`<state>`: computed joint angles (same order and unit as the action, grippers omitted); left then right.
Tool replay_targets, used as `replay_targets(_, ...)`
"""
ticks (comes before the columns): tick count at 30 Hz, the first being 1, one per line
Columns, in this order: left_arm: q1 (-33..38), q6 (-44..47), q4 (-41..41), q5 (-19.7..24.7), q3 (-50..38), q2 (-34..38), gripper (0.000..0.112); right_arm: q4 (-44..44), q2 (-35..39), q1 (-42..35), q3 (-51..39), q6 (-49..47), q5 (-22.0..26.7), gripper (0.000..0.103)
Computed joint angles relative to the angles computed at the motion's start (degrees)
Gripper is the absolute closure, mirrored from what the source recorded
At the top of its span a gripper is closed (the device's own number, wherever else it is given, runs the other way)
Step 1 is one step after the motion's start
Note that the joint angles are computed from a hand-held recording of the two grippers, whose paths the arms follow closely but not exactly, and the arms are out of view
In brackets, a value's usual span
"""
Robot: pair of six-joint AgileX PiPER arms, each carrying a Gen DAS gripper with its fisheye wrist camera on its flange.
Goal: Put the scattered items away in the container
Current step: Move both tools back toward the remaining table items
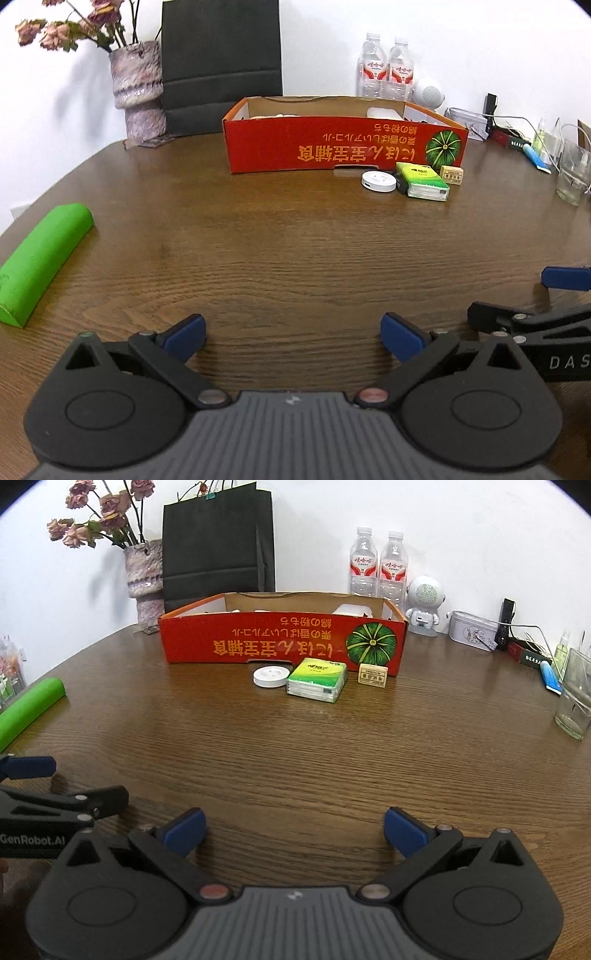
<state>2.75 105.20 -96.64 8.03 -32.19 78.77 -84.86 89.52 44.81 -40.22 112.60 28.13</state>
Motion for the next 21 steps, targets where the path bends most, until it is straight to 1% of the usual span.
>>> replay_targets(2, 0.29, -0.21, -0.04, 0.50, 0.23, -0.10, 0.009, -0.12, 0.03, -0.04, 0.04, 0.08, -0.04, 0.000)
replay_targets(6, -0.32, 1.95, -2.76, -0.38, 0.56, -0.39, 0.009, -0.30, 0.03, 0.04, 0.14, 0.35, -0.01, 0.000)
replay_targets(9, 0.16, 0.01, -0.28, 0.37, 0.30, -0.31, 0.009, -0.35, -0.11, -0.68, 0.11, -0.30, -0.90, 0.000)
replay_targets(10, 1.03, 1.20, -0.64, 1.82, 0.00, -0.16, 0.009, 0.47, -0.58, -1.90, -0.10, -2.42, -2.58, 0.003)
replay_targets(11, 2.40, 4.68, -2.60, 4.37, -0.58, 0.20, 0.009, 0.74, -1.32, -3.80, -0.30, -4.41, -5.13, 0.007)
replay_targets(12, 3.60, 6.30, -2.27, 6.72, -1.70, 0.78, 0.009, 0.66, -2.09, -6.16, -0.74, -5.68, -8.00, 0.015)
replay_targets(14, 4.55, 6.74, 1.66, 9.86, -6.31, 3.37, 0.009, 1.70, -3.01, -12.39, -3.12, -9.08, -14.21, 0.017)
replay_targets(15, 4.47, 4.80, 5.93, 10.95, -9.27, 5.27, 0.009, 4.34, -2.46, -15.48, -5.31, -13.15, -17.23, 0.015)
replay_targets(16, 4.19, 2.99, 9.77, 11.82, -12.41, 7.49, 0.009, 8.59, -0.77, -18.57, -8.16, -18.88, -20.45, 0.017)
replay_targets(17, 3.39, 2.04, 11.78, 11.98, -15.14, 9.62, 0.009, 13.57, 1.68, -20.91, -11.31, -24.61, -22.62, 0.017)
replay_targets(18, 2.57, 1.04, 13.53, 11.99, -18.06, 12.01, 0.009, 19.18, 4.31, -22.20, -14.48, -30.34, -22.80, 0.018)
replay_targets(19, 1.79, -0.58, 15.66, 12.48, -21.21, 14.54, 0.009, 24.60, 7.04, -23.03, -17.95, -36.07, -21.73, 0.024)
replay_targets(21, 1.41, -1.06, 16.63, 15.28, -26.91, 19.65, 0.009, 32.95, 10.96, -24.65, -23.65, -46.72, -19.51, 0.033)
